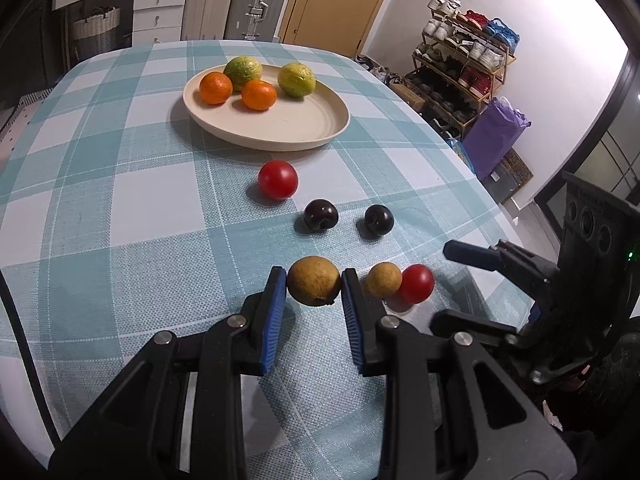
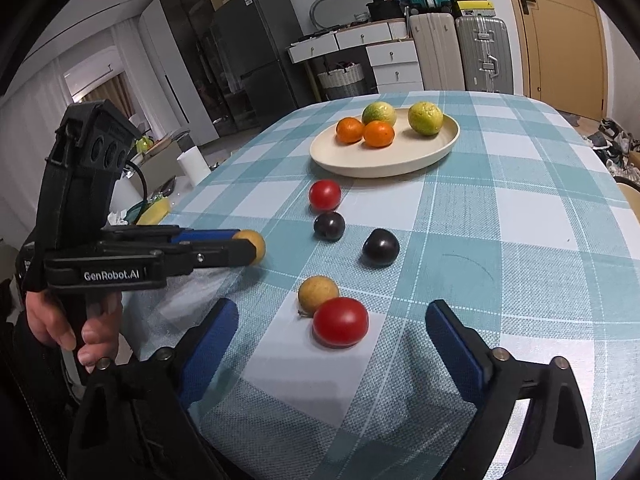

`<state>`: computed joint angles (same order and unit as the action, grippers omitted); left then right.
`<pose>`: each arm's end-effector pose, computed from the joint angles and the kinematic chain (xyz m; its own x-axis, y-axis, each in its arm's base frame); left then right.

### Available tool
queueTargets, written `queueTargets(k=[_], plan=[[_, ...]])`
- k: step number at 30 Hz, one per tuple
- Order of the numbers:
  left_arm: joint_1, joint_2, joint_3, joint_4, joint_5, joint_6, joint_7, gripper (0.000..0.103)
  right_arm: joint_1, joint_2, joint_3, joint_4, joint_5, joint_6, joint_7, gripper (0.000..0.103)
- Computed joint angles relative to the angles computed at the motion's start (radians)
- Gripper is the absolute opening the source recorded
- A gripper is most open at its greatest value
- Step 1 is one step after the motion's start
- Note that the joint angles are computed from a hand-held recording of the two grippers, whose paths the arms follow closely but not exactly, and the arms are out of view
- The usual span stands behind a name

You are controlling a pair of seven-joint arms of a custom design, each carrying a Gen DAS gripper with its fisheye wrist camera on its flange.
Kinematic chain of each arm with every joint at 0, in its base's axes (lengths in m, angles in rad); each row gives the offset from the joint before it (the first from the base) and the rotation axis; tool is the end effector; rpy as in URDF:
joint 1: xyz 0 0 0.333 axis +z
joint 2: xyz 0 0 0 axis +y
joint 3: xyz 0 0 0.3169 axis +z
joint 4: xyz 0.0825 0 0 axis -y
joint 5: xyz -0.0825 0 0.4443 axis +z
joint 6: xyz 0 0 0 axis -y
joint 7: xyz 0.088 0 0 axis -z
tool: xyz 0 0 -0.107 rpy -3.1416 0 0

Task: Organize fruits
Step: 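Grasp a red tomato with the right tool, then carry the brown fruit and tomato onto the plate and open both tools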

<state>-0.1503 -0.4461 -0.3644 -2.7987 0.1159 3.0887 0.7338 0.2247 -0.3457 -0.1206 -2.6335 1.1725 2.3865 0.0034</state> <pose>0.3909 -0.2210 0.3659 0.0720 -0.9491 0.3067 -0.7693 -0.2485 -0.5886 0.4574 0.0596 0.3351 0.7687 -0.5804 -0.2687 -0.5663 -0.4225 -0.7077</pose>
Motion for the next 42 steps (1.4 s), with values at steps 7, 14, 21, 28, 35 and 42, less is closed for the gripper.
queueTargets(k=[7,14,21,28,35,42], plan=[[0.001,-0.002,0.002,0.003,0.001,-0.012,-0.005,0.025,0.011,0.011,0.014,-0.001,-0.026,0.036,0.018,0.077],[0.005,-0.007,0.002,0.003,0.006,-0.025,-0.013,0.025,0.016,0.027,0.022,0.004,-0.068,0.039,0.035,0.041],[0.018,-0.037,0.007,-0.008,0.01,-0.045,-0.027,0.025,0.009,0.037,0.007,0.012,-0.051,0.027,0.017,0.032],[0.027,-0.034,0.01,0.0,0.016,-0.047,-0.038,0.025,-0.009,0.044,-0.006,0.028,-0.019,-0.031,0.002,0.032],[0.034,0.009,0.013,0.035,0.042,-0.042,-0.024,0.025,-0.032,0.056,-0.007,0.057,0.024,-0.079,0.007,0.032],[0.024,0.048,0.065,0.065,0.012,-0.006,0.022,0.025,-0.055,0.091,-0.001,0.114,0.069,-0.115,0.014,0.032]])
